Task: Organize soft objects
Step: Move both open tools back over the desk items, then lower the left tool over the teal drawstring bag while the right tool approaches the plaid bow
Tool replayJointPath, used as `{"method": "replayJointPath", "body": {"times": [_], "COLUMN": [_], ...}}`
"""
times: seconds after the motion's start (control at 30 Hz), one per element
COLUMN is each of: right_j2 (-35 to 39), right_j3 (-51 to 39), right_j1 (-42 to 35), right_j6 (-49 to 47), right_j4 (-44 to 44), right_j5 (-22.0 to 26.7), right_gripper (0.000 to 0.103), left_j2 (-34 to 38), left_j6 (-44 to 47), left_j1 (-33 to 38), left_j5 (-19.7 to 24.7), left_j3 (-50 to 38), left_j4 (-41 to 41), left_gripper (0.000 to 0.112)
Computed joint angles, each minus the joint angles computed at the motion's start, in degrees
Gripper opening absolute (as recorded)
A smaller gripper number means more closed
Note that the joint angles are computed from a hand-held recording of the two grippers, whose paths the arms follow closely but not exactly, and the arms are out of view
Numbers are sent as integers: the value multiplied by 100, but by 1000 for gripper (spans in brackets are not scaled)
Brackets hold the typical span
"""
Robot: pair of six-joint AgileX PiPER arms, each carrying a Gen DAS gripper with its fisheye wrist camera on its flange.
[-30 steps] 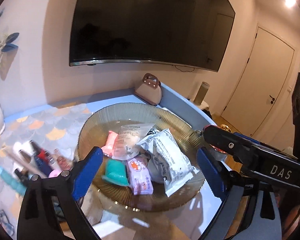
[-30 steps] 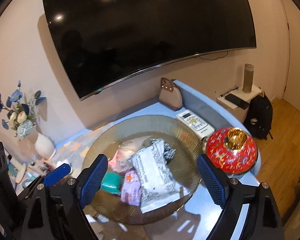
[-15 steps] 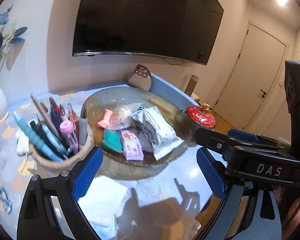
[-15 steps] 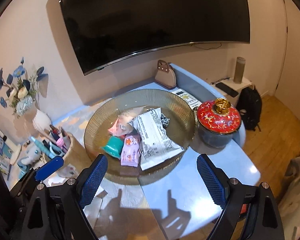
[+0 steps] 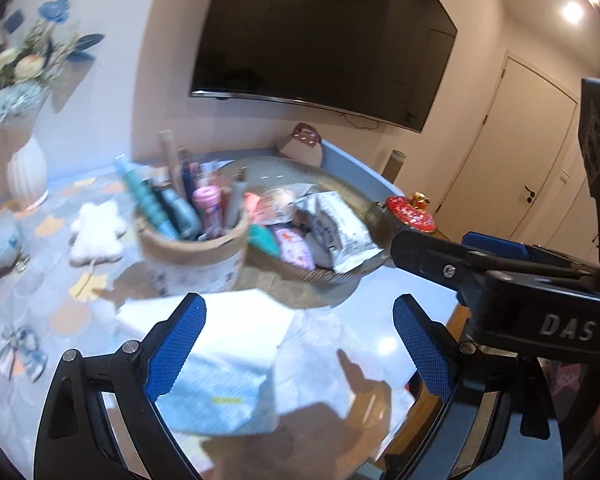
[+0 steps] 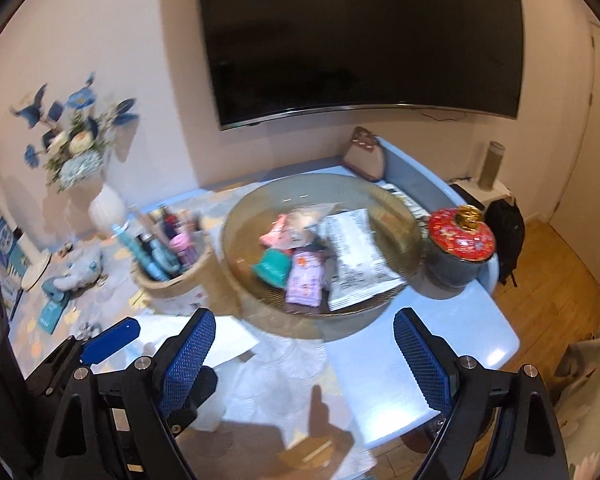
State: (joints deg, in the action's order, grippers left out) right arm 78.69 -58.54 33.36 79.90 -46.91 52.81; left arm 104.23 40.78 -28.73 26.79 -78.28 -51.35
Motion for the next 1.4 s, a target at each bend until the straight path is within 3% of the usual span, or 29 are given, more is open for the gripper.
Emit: {"method": "replayJointPath", "body": {"times": [0.3, 0.5, 0.73, 0.9, 1.0, 1.1, 1.2, 1.27, 1.3, 1.4], "right_j2": [962, 1895, 3304, 4154, 4818, 5308, 5646, 5920, 6078, 6306], "right_j3": [-1094, -2006, -3466, -4391, -5261, -5833, -6144, -6434, -6626, -6805], "right_j1": [918, 1183, 1113, 913, 681, 614, 636, 653, 657, 712], "right_j6": [-230, -805, -1966, -2498, -3249, -3578, -3613, -3691, -3810, -3923], "right_j4": [-75, 196, 1199, 1753, 2601, 2893, 2842, 2797, 2830, 2631], "right_j5": [200, -347, -1025, -1220, -1023, -990, -1033, -931, -826, -740], "right_gripper": [90, 90, 90, 90, 90, 90, 90, 90, 90, 90], "left_j2": [-445, -583, -121, 379, 757, 1112, 1590, 2130, 2296, 2509], "left_j6": [910, 1351, 1728, 1426, 1093, 585, 30, -595, -746, -969], "left_j1": [1009, 1903, 3173, 3892, 4210, 4424, 4564, 4586, 4597, 4535], "left_j5": [109, 144, 742, 677, 578, 657, 1108, 1900, 2066, 2008], "left_j3": [933, 1375, 1134, 626, 167, -386, -1121, -2044, -2327, -2720], "left_j4": [-811, -1010, -1007, -414, -13, 393, 819, 1373, 1465, 1663], "left_gripper": [94, 94, 94, 95, 95, 95, 95, 94, 95, 95]}}
